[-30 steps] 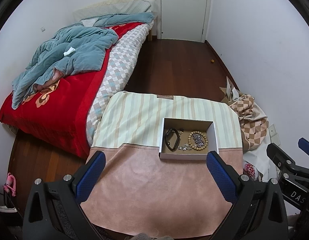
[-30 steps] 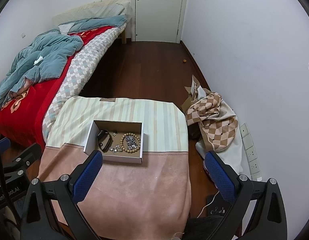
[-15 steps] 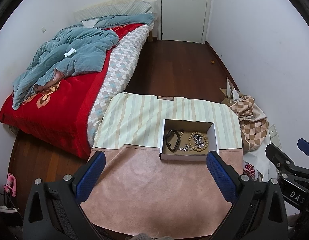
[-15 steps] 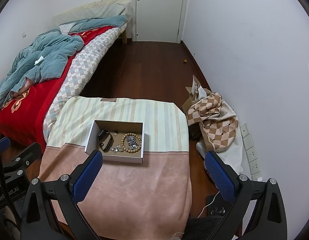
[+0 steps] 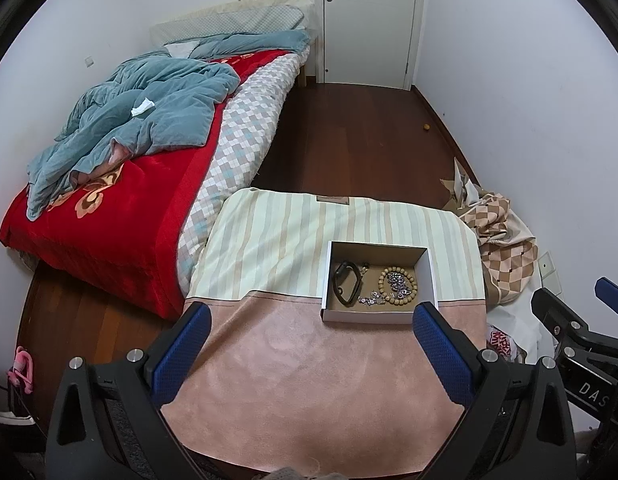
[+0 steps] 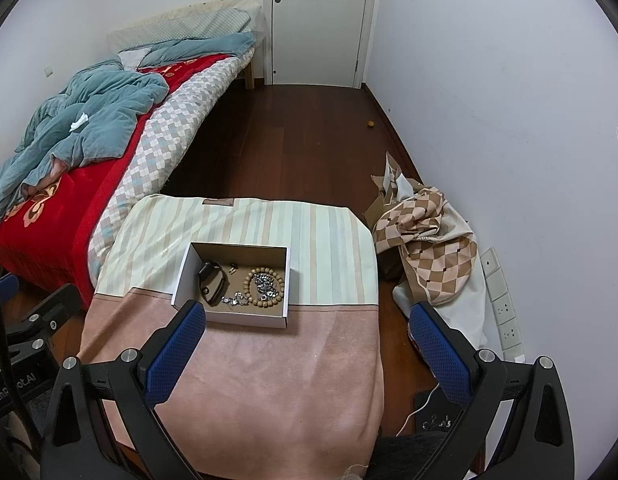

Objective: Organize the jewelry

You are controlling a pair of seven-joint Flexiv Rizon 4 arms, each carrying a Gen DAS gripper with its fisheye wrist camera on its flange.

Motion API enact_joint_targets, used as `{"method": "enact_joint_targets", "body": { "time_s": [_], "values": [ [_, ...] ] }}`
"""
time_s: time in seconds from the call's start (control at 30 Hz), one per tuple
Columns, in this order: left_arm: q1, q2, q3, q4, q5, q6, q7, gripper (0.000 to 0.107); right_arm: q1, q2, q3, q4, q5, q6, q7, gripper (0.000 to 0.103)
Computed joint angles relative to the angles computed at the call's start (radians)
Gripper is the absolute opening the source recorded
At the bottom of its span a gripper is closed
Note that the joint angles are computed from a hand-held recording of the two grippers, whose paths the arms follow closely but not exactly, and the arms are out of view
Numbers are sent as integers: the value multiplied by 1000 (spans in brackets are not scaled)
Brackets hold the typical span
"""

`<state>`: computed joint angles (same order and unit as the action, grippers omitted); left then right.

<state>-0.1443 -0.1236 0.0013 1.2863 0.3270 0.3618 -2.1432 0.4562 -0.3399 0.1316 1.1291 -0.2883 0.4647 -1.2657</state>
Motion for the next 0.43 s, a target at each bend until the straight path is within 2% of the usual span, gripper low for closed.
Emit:
{"method": "enact_joint_targets", "body": {
  "time_s": [0.43],
  "values": [
    [2, 0, -2, 6, -9, 10, 0, 103, 2, -2, -2, -9, -2, -6, -1, 103]
  ]
}}
